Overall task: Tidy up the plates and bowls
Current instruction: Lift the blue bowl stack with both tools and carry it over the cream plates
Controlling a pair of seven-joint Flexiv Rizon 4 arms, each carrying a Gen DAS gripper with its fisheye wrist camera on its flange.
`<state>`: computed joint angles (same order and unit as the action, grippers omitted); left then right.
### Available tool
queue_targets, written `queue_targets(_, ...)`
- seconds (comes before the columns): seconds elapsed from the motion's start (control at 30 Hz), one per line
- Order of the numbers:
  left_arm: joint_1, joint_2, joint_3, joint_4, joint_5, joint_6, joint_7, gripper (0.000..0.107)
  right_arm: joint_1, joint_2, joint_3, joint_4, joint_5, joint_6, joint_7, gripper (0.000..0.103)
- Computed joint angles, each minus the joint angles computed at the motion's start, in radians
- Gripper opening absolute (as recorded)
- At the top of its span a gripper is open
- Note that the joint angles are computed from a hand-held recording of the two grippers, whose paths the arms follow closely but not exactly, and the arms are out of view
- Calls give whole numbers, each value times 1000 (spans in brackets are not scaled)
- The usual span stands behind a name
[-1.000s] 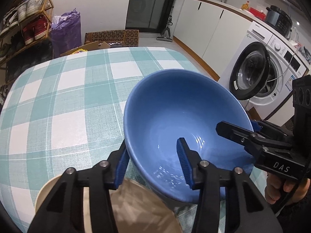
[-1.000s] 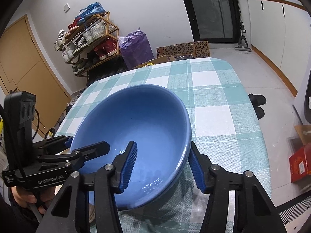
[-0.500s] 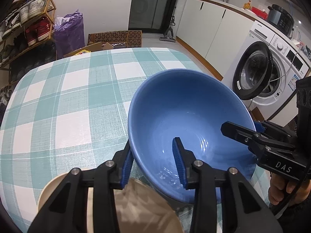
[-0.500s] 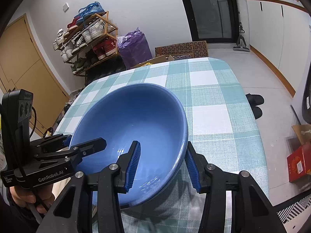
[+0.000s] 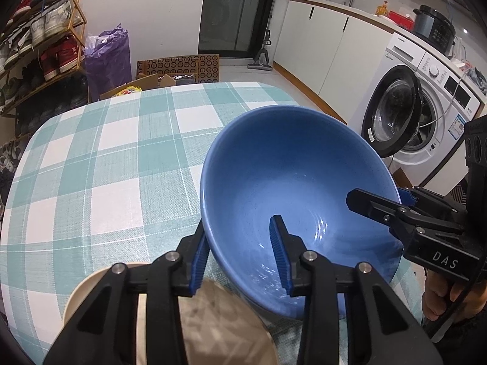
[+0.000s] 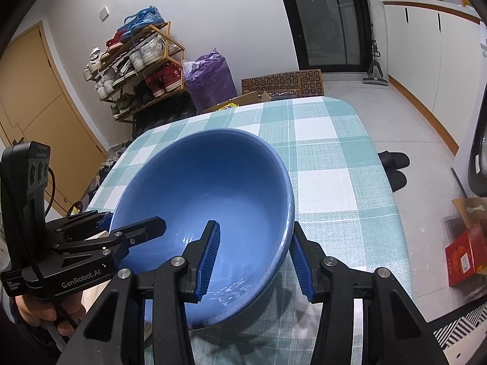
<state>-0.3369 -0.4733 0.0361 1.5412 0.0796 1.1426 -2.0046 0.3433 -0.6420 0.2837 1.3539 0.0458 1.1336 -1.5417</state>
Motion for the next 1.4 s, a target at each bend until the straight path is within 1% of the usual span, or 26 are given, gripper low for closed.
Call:
queue_targets(0.37,-17,39,13,21,41,15,-31,37,-3,55,2,59,-1,42,-3,47)
queue_targets(0.77,-30,103,26,62,111,28,-89,37,-2,133,14,145,-3,101,-10,47)
queue_targets(1.13,-35,174,35,107,204,24,-179,37,11,190,28,199,-6,130,-12,47)
queue_targets(1.4,-18,229,25,153,268,19,-245,37,28,212,41,216,-1,133,-20,47)
